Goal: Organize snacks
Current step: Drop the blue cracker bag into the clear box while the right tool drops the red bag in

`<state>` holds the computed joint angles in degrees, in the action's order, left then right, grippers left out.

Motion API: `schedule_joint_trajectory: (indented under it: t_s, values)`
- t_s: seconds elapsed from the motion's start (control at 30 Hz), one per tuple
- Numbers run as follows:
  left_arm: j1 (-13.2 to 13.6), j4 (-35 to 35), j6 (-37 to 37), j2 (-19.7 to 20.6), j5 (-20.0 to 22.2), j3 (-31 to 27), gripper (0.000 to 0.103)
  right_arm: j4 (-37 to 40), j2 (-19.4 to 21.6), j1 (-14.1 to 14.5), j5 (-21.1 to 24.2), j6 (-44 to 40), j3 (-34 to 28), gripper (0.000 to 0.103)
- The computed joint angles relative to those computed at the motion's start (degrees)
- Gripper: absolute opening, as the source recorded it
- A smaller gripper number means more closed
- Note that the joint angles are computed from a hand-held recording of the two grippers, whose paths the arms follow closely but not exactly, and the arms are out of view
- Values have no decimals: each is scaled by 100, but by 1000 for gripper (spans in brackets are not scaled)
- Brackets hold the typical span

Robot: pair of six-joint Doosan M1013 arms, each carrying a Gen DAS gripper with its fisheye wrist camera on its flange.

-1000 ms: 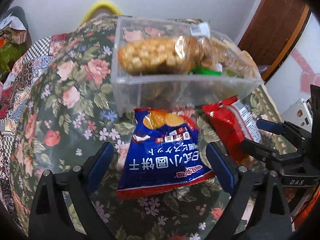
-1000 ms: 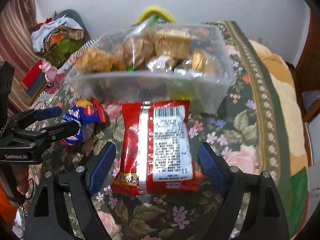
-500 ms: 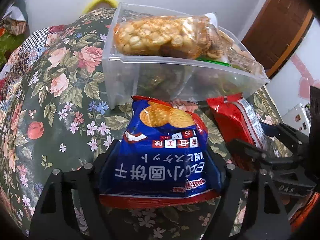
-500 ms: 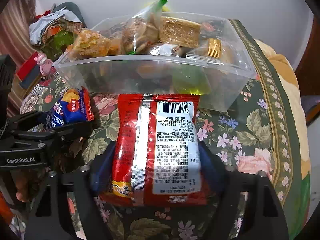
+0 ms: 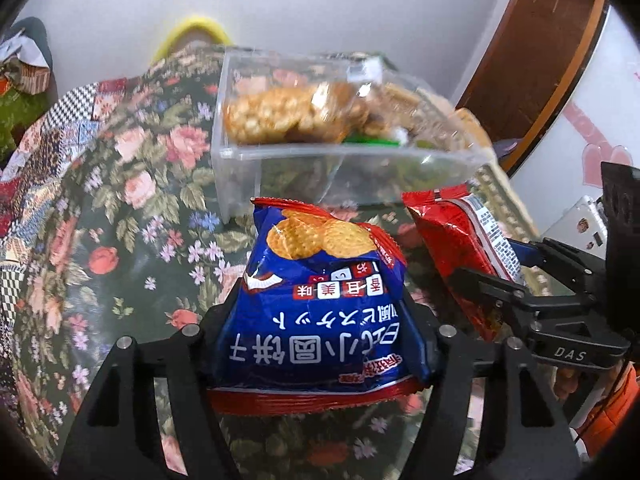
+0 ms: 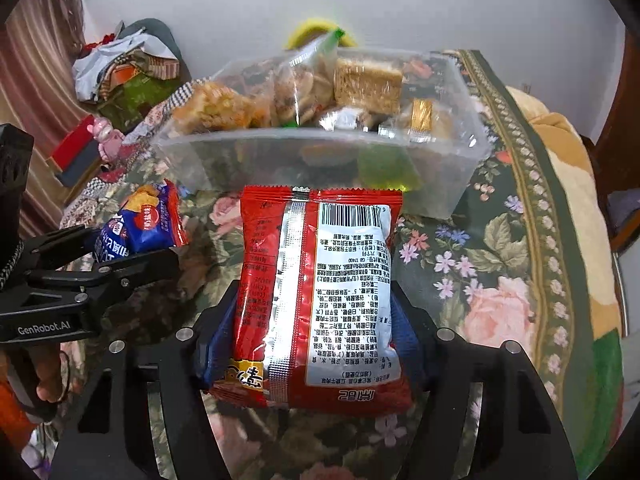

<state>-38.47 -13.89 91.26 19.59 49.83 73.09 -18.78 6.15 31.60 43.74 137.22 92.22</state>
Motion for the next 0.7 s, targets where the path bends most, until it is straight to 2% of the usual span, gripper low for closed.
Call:
schedule_joint_trajectory:
  t_s: [0.17, 0.27, 0.5, 0.7]
  values:
    - [0, -58, 12, -173, -249, -33, 67, -392, -139, 59, -72, 277, 8, 65]
    - [-14, -2, 23, -174, -387, -167, 67, -966, -192, 115, -17, 556, -44, 65]
    - [1, 108, -99, 42, -625, -648, 67, -1605, -245, -20, -185, 1023, -151, 65]
    - [9, 378, -367, 413, -510, -1245, 67, -1790, -57, -198, -252, 1200, -392, 65]
